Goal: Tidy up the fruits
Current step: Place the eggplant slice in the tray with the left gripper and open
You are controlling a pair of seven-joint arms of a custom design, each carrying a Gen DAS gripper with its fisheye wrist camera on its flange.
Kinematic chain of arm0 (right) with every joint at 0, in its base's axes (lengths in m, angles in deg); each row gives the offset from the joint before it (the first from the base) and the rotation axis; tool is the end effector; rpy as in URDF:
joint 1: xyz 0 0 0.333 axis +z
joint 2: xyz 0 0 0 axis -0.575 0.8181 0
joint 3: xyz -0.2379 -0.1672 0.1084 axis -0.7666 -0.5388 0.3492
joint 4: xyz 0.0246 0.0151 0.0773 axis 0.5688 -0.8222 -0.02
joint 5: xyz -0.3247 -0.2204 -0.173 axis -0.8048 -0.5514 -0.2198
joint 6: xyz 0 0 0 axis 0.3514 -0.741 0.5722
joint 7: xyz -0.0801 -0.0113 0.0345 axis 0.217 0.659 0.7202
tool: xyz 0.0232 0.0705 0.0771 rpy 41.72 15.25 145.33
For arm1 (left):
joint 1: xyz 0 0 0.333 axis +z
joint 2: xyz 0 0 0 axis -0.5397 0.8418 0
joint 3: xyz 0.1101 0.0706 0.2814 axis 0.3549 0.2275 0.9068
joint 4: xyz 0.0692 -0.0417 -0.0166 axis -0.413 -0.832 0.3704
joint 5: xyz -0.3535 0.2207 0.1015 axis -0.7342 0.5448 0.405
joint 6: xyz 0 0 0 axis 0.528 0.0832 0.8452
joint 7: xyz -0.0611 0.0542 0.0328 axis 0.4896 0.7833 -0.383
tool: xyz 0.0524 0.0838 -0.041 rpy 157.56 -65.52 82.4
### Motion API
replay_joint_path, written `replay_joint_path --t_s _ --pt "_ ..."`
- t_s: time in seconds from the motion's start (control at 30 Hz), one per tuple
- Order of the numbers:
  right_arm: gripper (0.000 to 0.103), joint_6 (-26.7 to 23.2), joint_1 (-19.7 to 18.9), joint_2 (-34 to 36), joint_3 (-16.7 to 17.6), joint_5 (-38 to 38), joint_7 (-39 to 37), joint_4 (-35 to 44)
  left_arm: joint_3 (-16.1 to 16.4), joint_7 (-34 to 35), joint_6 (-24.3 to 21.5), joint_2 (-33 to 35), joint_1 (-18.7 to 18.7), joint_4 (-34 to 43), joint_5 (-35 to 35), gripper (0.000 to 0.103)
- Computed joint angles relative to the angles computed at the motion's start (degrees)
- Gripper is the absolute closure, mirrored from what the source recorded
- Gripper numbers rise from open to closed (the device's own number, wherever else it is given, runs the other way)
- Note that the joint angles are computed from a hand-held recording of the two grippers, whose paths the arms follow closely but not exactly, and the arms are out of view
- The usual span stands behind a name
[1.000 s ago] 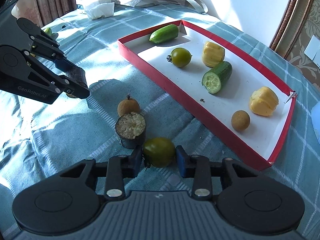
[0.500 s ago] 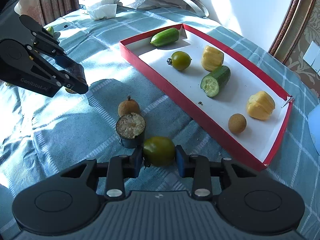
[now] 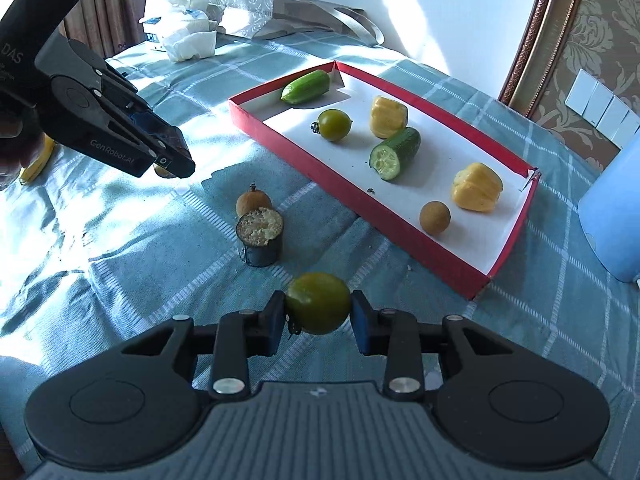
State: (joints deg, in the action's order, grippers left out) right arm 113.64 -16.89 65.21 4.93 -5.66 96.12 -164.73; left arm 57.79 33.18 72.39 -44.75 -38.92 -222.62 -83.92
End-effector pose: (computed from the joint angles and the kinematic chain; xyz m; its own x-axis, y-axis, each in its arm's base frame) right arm 0.5386 0.1918 0.4110 0.7036 -0.7072 0.0690 -0.5437 -0.5983 -0.5885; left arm 0.4837 -0.0881 0.4249 -0.2078 -0.9747 -0.0822 -0.8290 0.2200 -0.5142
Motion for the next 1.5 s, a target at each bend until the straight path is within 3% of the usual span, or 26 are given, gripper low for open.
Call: replay_joint_path --t_s 0.77,1.07,1.37,1.47,1.5 --pt "0.070 3.2 0.4 -8.3 -1.0 -3.1 10.5 -7.5 -1.9 4.8 3.7 13.0 0.6 14.2 0.0 0.073" --pt "0.070 3.7 -0.4 -9.0 -0.6 -7.1 14.8 -7.6 -4.1 2.0 2.0 23.5 2.2 24.9 5.1 0.073" --pt "0.070 4.2 -1.8 -9.8 0.0 -11.8 20.7 -8.2 -4.2 -1.6 3.2 30.1 1.5 31.5 12.8 0.073" --pt "0.070 4.7 -1.7 -9.4 -0.3 -12.0 21.6 -7.6 -4.4 -2.0 2.9 31.2 1.5 32.8 13.5 0.070" --pt "0.070 4.9 -1.5 -9.2 -0.4 -11.9 21.7 -7.3 -4.0 -2.9 2.8 31.4 1.3 33.0 14.5 0.064"
